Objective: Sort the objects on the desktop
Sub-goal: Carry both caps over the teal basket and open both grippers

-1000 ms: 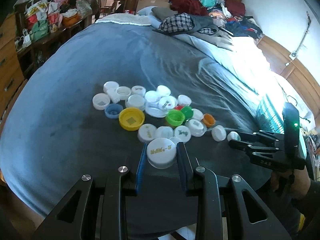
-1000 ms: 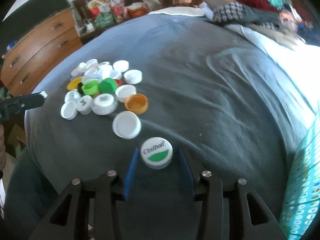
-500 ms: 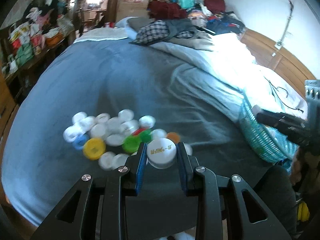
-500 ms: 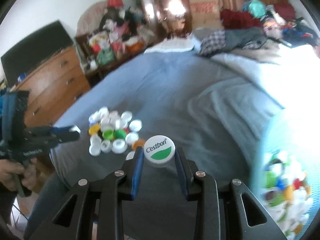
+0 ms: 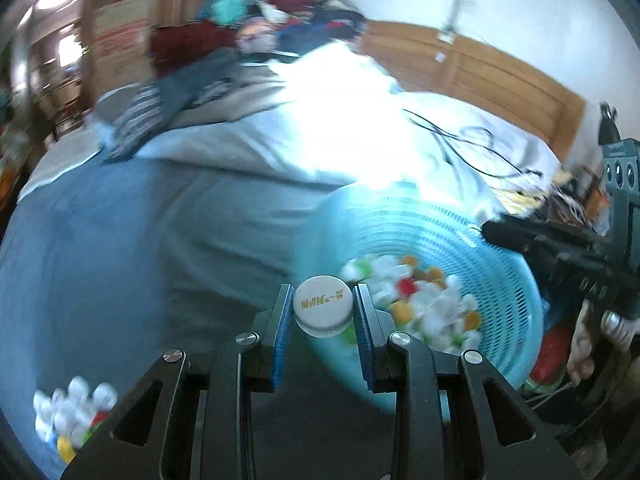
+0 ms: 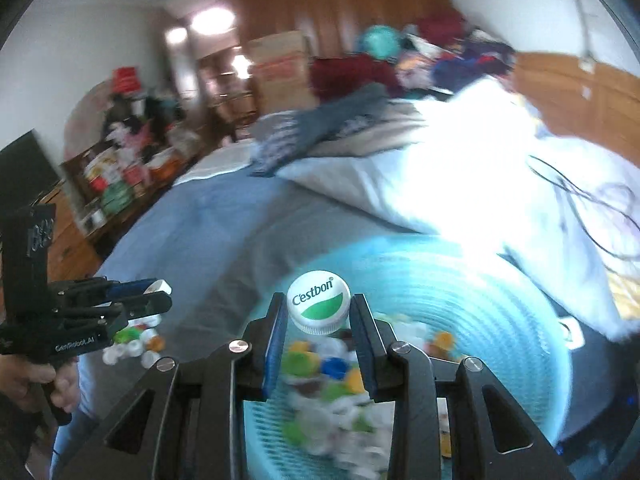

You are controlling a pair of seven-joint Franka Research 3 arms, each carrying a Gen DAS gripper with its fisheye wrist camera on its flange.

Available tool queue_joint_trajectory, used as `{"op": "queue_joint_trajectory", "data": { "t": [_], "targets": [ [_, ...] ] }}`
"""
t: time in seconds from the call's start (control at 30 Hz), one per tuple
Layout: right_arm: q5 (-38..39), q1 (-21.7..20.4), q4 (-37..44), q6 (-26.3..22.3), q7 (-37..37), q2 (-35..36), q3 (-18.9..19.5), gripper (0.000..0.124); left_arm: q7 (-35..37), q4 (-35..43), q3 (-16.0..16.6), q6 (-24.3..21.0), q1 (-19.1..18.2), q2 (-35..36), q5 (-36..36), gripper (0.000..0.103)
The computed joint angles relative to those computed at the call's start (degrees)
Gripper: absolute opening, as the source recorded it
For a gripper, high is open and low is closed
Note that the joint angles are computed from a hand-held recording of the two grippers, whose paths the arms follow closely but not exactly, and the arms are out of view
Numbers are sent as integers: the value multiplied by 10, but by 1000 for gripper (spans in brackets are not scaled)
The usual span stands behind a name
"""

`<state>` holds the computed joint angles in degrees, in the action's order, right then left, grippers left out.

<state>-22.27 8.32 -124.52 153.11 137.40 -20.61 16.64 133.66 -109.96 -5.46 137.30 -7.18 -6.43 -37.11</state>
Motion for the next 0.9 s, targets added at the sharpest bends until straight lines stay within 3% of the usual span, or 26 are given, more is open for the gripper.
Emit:
{"op": "queue_joint_trajectory", "data": {
  "t": [0.27, 0.9],
  "targets": [
    [41, -5, -31, -6, -34, -24, -24, 34, -63, 78, -42, -36, -18, 61, 48, 25],
    [65, -20, -46, 23, -47, -19, -15, 35, -88, 95, -59, -36, -15, 82, 68, 25]
  ]
}}
